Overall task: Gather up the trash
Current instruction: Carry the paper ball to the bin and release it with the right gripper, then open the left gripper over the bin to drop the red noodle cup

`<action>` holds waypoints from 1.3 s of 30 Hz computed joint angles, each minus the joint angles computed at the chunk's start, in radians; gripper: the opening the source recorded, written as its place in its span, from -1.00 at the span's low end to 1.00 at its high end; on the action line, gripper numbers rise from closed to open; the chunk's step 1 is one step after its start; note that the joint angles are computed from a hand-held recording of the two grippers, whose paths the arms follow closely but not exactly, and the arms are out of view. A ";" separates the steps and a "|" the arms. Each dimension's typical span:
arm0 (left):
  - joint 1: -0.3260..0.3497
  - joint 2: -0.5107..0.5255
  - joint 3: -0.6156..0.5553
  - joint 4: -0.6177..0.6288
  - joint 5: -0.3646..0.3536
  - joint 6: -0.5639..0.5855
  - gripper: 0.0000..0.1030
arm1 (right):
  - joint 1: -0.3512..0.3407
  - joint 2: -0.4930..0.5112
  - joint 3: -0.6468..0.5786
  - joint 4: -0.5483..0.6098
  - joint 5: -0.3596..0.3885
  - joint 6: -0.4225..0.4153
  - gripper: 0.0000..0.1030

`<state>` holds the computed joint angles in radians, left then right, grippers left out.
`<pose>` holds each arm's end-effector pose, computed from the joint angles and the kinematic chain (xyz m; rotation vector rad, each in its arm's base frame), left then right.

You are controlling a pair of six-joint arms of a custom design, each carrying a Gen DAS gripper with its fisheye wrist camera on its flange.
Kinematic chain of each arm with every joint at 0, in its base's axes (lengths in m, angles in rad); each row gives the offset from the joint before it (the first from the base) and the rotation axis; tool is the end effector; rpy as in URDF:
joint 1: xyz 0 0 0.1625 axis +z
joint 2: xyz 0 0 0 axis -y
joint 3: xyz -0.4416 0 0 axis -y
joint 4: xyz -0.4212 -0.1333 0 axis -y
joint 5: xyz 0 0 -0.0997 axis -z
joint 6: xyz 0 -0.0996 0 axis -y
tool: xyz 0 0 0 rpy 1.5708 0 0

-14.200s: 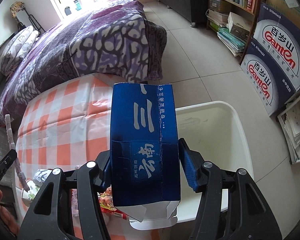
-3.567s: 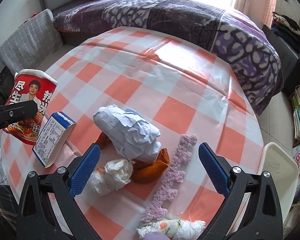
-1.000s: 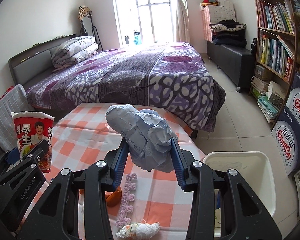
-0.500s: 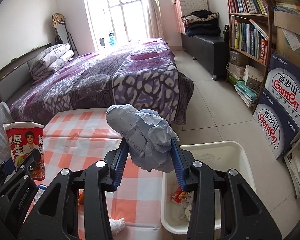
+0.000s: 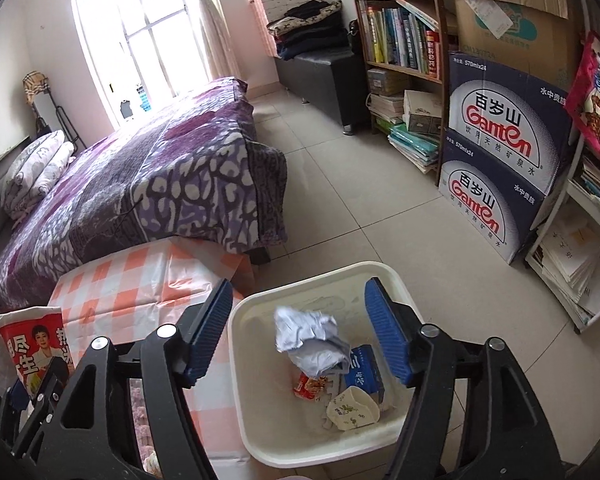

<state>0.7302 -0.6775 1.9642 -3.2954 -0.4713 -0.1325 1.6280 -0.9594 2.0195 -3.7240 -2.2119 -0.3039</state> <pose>-0.2778 -0.5467 0.0363 0.4685 2.1097 -1.0347 0.1065 -0.5709 0.2085 -0.0406 -2.1654 1.1950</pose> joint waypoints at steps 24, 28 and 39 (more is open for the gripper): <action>-0.047 0.100 -0.107 0.107 -0.236 0.054 -0.08 | -0.092 -0.163 0.049 0.072 0.055 0.259 0.54; -0.043 0.104 -0.123 0.089 -0.299 0.093 0.09 | -0.102 -0.179 0.057 0.065 0.072 0.292 0.59; -0.017 0.066 -0.123 0.172 -0.313 0.059 0.29 | -0.100 -0.176 0.053 0.097 0.087 0.305 0.70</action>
